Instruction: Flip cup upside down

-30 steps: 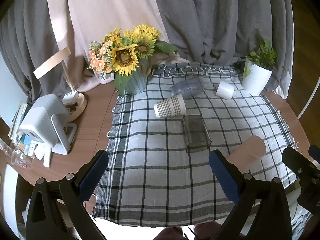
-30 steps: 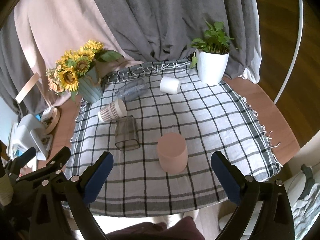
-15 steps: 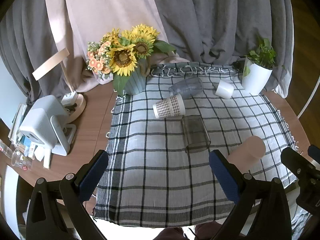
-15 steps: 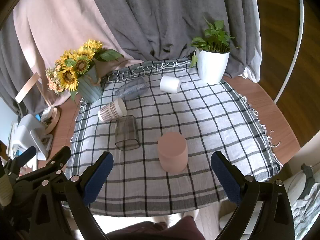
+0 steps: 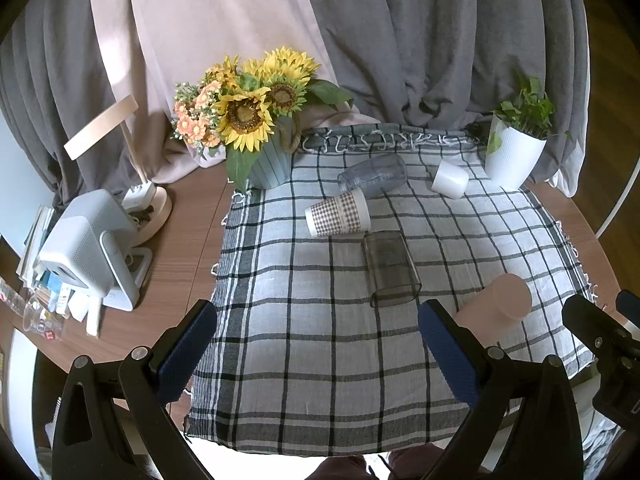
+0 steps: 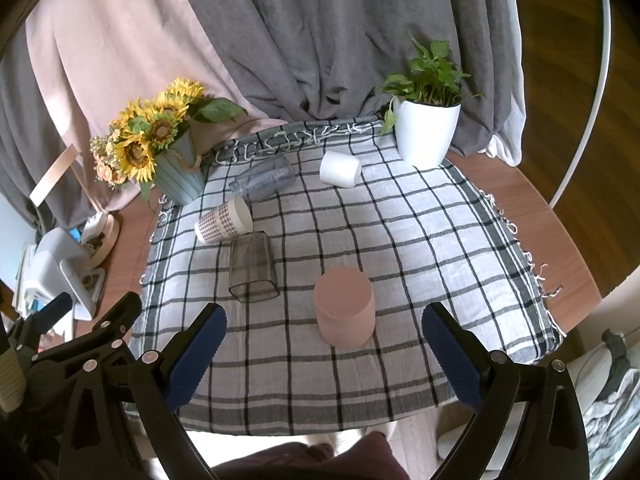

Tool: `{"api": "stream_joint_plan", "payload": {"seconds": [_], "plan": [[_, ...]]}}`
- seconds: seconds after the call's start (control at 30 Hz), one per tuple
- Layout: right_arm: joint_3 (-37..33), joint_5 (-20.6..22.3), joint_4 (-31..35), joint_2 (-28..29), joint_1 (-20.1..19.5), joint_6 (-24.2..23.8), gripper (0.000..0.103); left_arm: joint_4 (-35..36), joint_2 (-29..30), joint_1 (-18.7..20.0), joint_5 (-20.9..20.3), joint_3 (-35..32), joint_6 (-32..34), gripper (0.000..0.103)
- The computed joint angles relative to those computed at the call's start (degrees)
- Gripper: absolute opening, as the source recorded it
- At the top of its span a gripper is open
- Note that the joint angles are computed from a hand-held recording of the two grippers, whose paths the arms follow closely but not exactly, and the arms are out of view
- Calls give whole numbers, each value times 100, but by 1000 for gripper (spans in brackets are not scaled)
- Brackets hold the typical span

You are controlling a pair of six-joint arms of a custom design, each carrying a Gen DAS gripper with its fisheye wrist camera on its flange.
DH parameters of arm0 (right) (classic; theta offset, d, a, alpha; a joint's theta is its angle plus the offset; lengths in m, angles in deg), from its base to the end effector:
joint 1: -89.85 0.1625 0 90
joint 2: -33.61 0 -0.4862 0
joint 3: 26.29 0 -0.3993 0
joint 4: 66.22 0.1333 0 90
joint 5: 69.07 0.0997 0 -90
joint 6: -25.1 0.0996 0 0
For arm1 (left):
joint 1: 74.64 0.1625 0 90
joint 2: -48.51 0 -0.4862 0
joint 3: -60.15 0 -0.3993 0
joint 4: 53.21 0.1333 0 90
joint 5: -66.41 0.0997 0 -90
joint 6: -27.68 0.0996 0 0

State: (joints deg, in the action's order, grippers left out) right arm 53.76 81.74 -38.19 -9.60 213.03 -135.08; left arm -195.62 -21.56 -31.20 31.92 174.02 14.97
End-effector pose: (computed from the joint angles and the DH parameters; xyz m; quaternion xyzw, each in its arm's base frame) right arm 0.3695 -0.4804 0.1697 -0.0114 -0.8489 0.3883 0.3584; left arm -0.2592 -0.5421 0.3024 0.2235 0.8544 -0.2874 0.3708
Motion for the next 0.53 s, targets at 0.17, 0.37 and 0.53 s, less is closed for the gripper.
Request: {"api": "stream_joint_plan", "payload": {"seconds": [0.17, 0.37, 0.53], "plan": [[0, -7, -8, -5, -3, -22, 99, 20, -4, 0, -20, -4, -2, 103], [-16, -13, 32, 8, -2, 19, 99, -3, 25, 6, -21, -19, 17, 103], [3, -20, 40, 11, 3, 53, 99, 20, 27, 8, -29, -26, 3, 103]]}}
